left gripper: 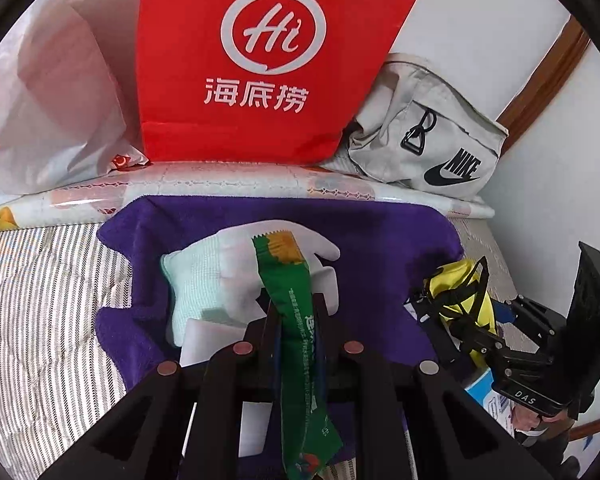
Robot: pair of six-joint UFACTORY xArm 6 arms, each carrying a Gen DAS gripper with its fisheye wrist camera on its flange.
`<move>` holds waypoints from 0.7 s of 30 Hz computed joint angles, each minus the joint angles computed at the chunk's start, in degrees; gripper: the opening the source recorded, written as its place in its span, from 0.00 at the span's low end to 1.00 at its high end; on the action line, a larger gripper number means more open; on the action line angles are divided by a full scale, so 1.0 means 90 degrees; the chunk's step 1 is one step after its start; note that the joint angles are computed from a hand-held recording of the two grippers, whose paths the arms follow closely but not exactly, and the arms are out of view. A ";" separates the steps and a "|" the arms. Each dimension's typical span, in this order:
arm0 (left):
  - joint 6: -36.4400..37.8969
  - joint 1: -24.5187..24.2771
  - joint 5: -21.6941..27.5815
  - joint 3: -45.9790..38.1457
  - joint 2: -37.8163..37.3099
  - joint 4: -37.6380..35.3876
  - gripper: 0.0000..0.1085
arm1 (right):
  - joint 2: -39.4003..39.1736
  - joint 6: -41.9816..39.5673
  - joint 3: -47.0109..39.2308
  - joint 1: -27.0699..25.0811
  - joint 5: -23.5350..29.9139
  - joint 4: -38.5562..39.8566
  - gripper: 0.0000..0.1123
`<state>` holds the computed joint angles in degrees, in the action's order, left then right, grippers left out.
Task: Organize soft objects
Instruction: 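Lower the green packet onto the towel with the left tool while the right tool lowers the pouch there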
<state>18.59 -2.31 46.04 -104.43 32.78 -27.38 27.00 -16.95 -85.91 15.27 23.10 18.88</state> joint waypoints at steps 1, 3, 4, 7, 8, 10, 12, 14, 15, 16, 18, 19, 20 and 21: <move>-0.0018 0.0000 0.0047 -0.0041 0.0036 0.0022 0.12 | 0.0018 -0.0011 -0.0020 -0.0002 0.0027 0.0024 0.39; -0.0021 0.0002 0.0104 -0.0095 0.0081 0.0060 0.12 | 0.0048 0.0022 -0.0057 -0.0009 0.0118 -0.0026 0.39; -0.0036 0.0000 0.0111 -0.0110 0.0094 0.0091 0.12 | 0.0055 0.0044 -0.0067 -0.0014 0.0148 -0.0054 0.39; -0.0081 0.0009 0.0132 -0.0160 0.0131 0.0109 0.12 | 0.0106 0.0073 -0.0153 -0.0018 0.0254 -0.0122 0.42; -0.0053 0.0018 0.0157 -0.0174 0.0137 0.0084 0.12 | 0.0128 0.0123 -0.0183 -0.0018 0.0258 -0.0173 0.43; -0.0028 0.0029 0.0178 -0.0188 0.0140 0.0053 0.12 | 0.0115 0.0064 -0.0165 -0.0023 0.0246 -0.0108 0.45; -0.0016 0.0035 0.0186 -0.0207 0.0144 0.0022 0.13 | 0.0095 0.0046 -0.0144 -0.0026 0.0215 -0.0090 0.48; -0.0019 0.0034 0.0167 -0.0224 0.0145 0.0022 0.16 | 0.0071 0.0059 -0.0107 -0.0022 0.0130 -0.0114 0.51; -0.0033 0.0028 0.0131 -0.0210 0.0133 0.0046 0.20 | 0.0061 0.0051 -0.0097 -0.0020 0.0107 -0.0110 0.52; -0.0014 0.0018 0.0044 -0.0154 0.0095 0.0064 0.22 | 0.0053 0.0106 -0.0092 -0.0020 0.0098 -0.0164 0.54; 0.0014 0.0012 -0.0015 -0.0102 0.0047 0.0071 0.26 | 0.0027 0.0191 -0.0067 -0.0023 0.0076 -0.0269 0.56; 0.0001 0.0008 -0.0006 -0.0104 0.0032 0.0104 0.34 | 0.0015 0.0222 -0.0054 -0.0021 0.0077 -0.0323 0.58; -0.0035 0.0004 0.0004 -0.0111 0.0021 0.0160 0.39 | 0.0004 0.0259 -0.0053 -0.0017 0.0115 -0.0389 0.59; -0.0094 0.0000 -0.0031 -0.0081 -0.0010 0.0241 0.48 | -0.0021 0.0295 -0.0036 -0.0013 0.0140 -0.0470 0.63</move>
<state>17.75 -2.31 45.75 -105.16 32.69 -25.21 26.82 -14.30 -86.23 15.16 24.35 14.65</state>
